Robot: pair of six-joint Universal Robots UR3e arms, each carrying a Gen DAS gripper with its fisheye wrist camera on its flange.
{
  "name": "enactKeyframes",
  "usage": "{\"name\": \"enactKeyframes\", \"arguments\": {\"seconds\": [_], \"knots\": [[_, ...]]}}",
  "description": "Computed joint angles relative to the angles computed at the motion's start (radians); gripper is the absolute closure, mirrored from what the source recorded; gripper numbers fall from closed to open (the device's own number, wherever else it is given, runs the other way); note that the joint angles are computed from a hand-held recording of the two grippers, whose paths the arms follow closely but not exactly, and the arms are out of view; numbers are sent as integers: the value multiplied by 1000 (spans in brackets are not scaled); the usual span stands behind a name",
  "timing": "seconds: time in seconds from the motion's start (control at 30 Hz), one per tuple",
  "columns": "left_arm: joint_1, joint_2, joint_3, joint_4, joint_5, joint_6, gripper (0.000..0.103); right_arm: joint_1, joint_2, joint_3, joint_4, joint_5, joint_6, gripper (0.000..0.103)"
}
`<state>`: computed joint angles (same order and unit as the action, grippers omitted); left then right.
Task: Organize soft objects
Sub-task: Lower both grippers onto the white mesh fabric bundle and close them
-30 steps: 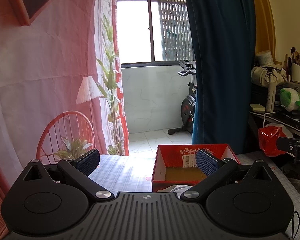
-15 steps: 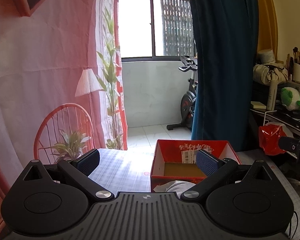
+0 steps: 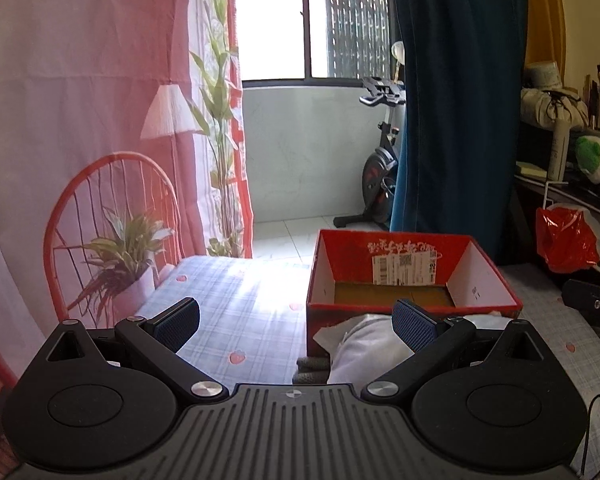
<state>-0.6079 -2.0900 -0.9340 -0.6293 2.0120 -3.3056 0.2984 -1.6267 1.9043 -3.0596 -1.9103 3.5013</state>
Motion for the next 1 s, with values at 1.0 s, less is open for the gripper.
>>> {"name": "enactKeyframes", "arguments": {"seconds": [1.0], "knots": [[170, -417, 264, -28, -511, 66, 11, -167, 336, -9, -69, 278, -146, 38]]}}
